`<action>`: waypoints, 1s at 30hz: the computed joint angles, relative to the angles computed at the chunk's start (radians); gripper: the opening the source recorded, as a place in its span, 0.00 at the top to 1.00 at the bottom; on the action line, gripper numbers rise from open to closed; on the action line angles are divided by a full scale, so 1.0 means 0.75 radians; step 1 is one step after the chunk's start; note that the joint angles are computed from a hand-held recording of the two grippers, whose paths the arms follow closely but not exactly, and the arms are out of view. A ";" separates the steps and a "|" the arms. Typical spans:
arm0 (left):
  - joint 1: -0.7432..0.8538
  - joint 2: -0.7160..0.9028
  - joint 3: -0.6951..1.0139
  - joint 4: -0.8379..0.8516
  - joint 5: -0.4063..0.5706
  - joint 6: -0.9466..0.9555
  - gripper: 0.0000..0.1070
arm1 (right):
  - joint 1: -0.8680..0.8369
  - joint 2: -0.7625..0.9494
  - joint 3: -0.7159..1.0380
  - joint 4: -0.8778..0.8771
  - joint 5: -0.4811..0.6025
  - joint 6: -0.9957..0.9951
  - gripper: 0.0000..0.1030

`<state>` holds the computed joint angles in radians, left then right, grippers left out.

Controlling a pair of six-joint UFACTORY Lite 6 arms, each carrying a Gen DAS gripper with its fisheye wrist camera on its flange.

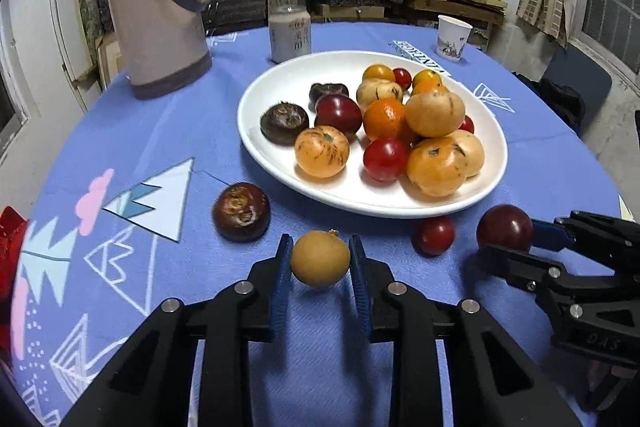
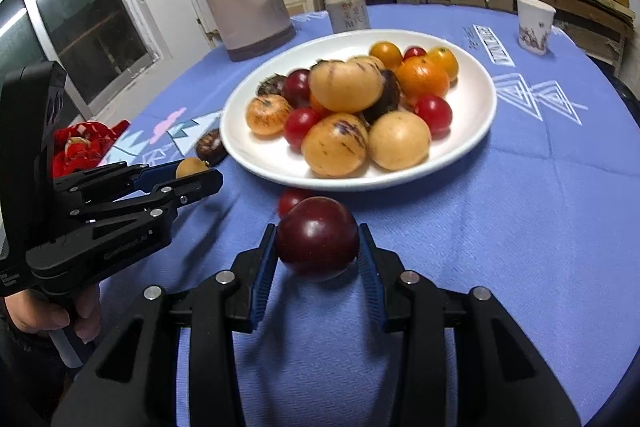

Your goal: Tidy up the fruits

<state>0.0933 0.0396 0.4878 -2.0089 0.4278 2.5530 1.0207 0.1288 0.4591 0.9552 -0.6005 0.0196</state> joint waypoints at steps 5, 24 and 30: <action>0.086 -0.092 0.012 0.294 0.012 -0.281 0.73 | 0.052 -0.104 -0.029 0.132 -0.062 -0.085 0.62; -0.140 0.150 0.430 0.518 -0.058 -0.776 0.73 | -0.278 -0.241 0.173 0.546 0.116 -0.821 0.63; -0.092 0.199 0.498 0.558 -0.022 -0.813 0.73 | -0.462 -0.204 0.220 0.273 0.237 -0.639 0.63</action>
